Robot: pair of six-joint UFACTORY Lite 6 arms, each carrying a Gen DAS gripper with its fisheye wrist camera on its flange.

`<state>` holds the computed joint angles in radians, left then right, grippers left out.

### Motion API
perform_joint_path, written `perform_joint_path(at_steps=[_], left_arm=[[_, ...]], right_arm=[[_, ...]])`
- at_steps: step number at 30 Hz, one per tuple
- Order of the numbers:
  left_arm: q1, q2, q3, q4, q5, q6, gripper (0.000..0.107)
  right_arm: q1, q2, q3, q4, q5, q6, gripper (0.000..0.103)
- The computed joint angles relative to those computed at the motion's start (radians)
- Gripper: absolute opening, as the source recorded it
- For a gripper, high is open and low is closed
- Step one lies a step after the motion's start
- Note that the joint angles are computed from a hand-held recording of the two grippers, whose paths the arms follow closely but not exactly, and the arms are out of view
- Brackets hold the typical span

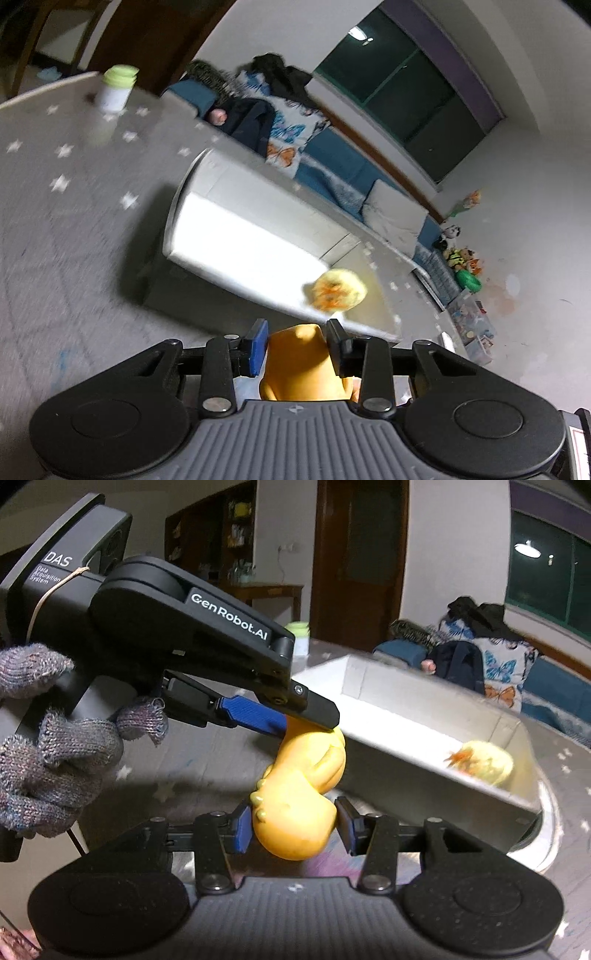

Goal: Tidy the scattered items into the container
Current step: 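Close the right gripper on the yellow rubber figure and lift it, then lower the yellow figure into the box and open the right gripper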

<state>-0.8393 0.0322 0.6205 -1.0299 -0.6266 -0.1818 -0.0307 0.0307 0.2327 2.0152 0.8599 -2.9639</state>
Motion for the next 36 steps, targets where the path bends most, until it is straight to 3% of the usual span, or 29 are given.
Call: perform_joint_path(at_steps=[9, 21, 28, 36], left_arm=[[0.157, 0.135, 0.266, 0.100, 0.107, 0.117, 0.037], [0.367, 0.454, 0.650, 0.294, 0.297, 0.063, 0.036], [0.443, 0.599, 0.755, 0.482, 0.370, -0.128, 0.036], [0.482, 0.648, 0.749, 0.704, 0.383, -0.370, 0.036]], right_arm=[[0.009, 0.014, 0.190, -0.025, -0.034, 0.180, 0.046], [0.092, 0.338, 0.599, -0.040, -0.159, 0.373, 0.046], [0.150, 0.512, 0.761, -0.069, -0.257, 0.439, 0.046], [0.178, 0.606, 0.846, -0.136, -0.309, 0.532, 0.046]])
